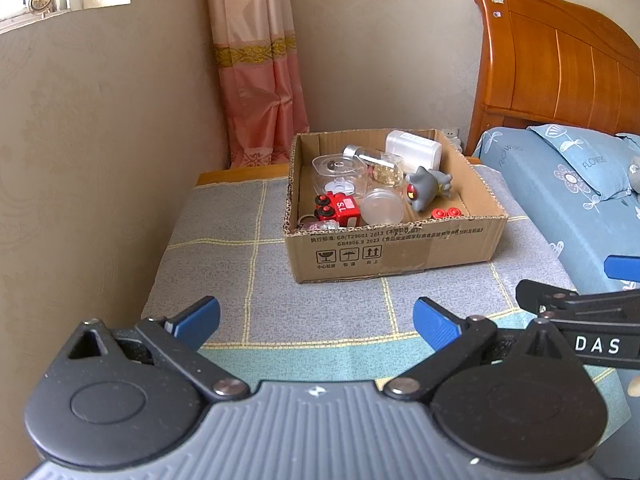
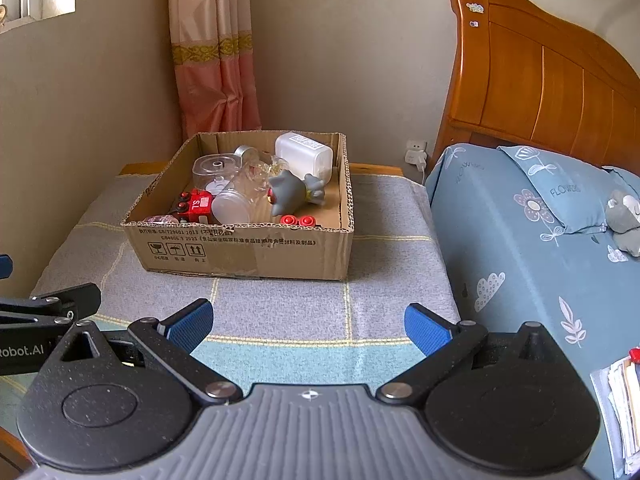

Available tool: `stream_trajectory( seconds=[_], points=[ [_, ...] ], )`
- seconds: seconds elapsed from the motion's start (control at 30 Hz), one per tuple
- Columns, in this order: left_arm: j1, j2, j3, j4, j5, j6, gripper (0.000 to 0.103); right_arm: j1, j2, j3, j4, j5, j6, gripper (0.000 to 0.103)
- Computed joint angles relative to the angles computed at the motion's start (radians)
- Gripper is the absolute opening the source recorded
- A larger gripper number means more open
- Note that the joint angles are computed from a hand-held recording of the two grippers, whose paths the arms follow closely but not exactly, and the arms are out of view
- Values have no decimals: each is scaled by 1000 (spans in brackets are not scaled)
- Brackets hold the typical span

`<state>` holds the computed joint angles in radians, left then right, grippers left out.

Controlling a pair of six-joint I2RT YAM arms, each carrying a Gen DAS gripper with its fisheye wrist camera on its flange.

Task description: Organize rigid objects

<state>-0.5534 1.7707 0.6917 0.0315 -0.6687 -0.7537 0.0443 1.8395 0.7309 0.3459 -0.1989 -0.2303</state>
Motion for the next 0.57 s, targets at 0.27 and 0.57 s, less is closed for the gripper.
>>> stream_trajectory(
  seconds=[0.27, 0.57],
  points=[
    [-1, -2, 1, -4, -2, -1, 102, 0, -3, -2, 1, 1, -2, 103],
    [-1, -9, 2, -9, 3, -2, 102, 0, -11, -7, 3, 0, -6, 103]
  ],
)
